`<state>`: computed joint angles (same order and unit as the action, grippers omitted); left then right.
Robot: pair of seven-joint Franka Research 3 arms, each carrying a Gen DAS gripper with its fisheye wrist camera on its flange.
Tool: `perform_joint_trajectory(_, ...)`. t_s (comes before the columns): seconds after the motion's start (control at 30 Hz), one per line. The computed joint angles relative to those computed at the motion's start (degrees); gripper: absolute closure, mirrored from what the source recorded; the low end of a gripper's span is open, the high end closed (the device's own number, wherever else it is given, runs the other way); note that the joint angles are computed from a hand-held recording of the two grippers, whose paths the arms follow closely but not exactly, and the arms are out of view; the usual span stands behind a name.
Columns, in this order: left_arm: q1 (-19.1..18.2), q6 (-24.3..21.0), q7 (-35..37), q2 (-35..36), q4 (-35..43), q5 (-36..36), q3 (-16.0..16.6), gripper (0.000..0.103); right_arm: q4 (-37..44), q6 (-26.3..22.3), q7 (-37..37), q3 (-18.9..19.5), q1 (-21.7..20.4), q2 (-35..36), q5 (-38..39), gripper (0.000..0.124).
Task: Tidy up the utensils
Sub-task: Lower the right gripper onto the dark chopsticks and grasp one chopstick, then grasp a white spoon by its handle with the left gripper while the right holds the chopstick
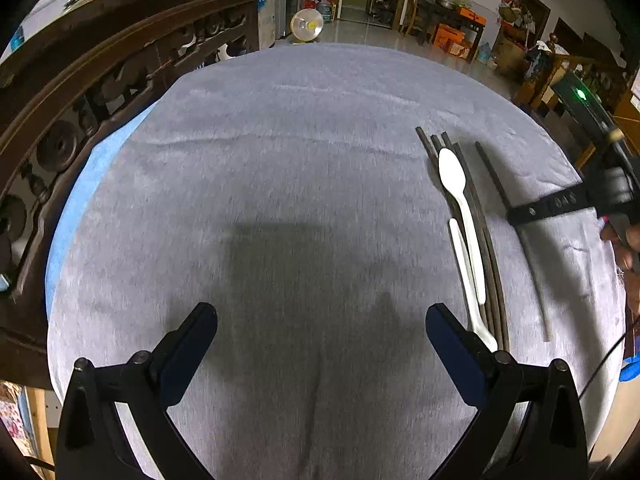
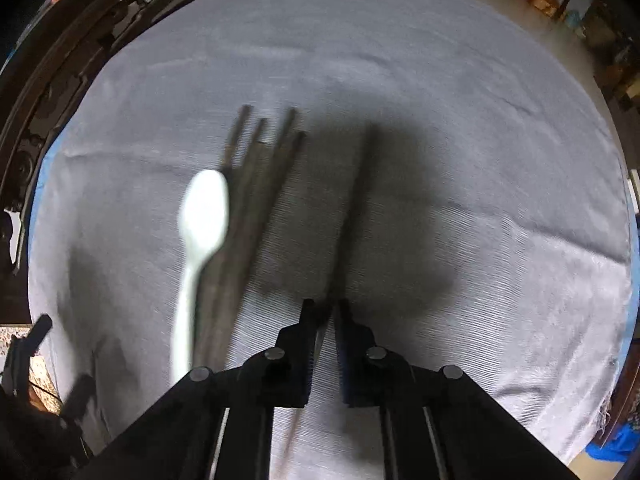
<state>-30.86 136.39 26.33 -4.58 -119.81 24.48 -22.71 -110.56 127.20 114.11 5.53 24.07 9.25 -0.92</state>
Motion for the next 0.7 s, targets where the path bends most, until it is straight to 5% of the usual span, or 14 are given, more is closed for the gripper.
perform_joint_trajectory(0.43,-0.6,-7.1,12.2,20.1,26.2,-9.6,1.8,0.001,-7.1,3.7,-5.8,0.0,-2.5,-5.6,4.6,0.114)
perform_joint_trajectory(0.7,-4.3,-19.6,17.4,33.5,45.7,-13.8,3.4,0.028,-6.1,3.8,-9.3,-0.2,-3.9,-4.9,7.9,0.114)
